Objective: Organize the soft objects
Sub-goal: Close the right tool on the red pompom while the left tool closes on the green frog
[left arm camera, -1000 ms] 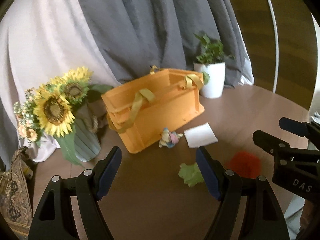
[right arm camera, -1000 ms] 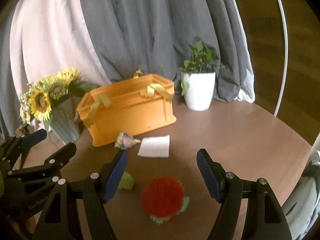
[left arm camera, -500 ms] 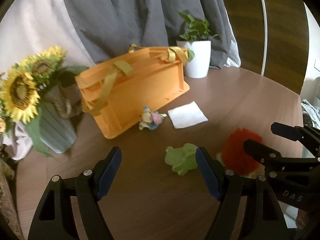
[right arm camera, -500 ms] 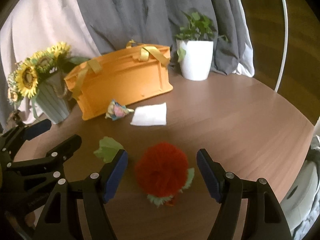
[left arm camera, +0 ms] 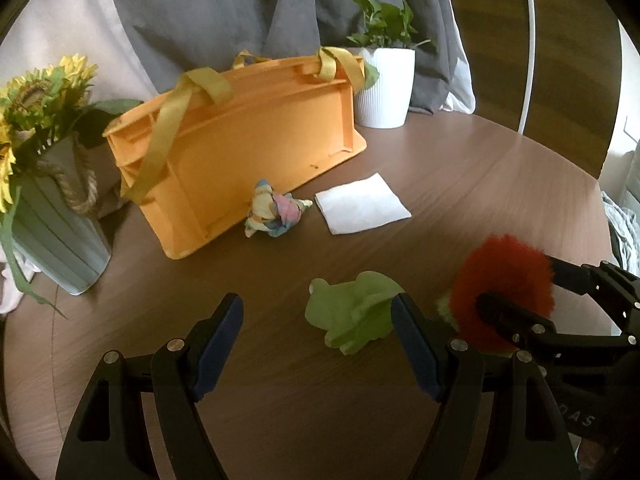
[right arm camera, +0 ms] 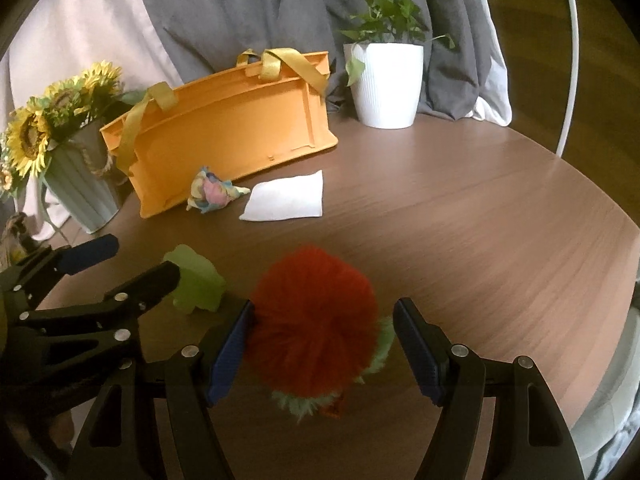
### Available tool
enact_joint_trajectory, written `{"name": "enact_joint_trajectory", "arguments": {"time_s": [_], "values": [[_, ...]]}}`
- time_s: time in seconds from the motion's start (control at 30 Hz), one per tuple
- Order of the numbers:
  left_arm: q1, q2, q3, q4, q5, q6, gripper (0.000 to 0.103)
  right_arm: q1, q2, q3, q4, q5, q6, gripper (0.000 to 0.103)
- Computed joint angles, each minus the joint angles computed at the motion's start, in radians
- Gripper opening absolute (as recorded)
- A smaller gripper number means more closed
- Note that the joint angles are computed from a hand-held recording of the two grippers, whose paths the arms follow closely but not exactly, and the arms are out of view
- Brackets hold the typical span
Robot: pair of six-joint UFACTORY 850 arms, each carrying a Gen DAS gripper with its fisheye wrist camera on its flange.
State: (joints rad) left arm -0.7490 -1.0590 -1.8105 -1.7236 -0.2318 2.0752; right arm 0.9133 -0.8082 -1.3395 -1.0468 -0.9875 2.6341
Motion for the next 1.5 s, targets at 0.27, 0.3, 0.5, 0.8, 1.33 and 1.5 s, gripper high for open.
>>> {"name": "enact_joint_trajectory", "arguments": {"time_s": [0.27, 0.3, 0.5, 0.8, 1.33, 1.5], "values": [[-0.010, -0.027, -0.040, 0.129, 0.023, -0.105, 0.076, -0.011, 0.002, 0.033, -0.063, 0.041, 0.044, 0.070], [-0.011, -0.031, -0.047, 0.163, 0.024, -0.137, 0.076, -0.013, 0.002, 0.036, -0.072, 0.047, 0.049, 0.067], [-0.018, -0.057, -0.092, 0.357, 0.008, -0.322, 0.076, -0.017, 0.006, 0.052, -0.120, 0.081, 0.071, 0.050], [-0.028, -0.091, -0.162, 0.640, -0.033, -0.635, 0.076, -0.020, 0.017, 0.065, -0.115, 0.085, 0.068, 0.041], [-0.034, -0.088, -0.156, 0.837, -0.029, -0.917, 0.064, -0.021, 0.039, 0.090, -0.108, 0.064, 0.071, 0.041], [-0.038, -0.033, -0.084, 0.753, 0.033, -0.869, 0.064, -0.018, 0.052, 0.102, -0.117, 0.066, 0.060, 0.041]]}}
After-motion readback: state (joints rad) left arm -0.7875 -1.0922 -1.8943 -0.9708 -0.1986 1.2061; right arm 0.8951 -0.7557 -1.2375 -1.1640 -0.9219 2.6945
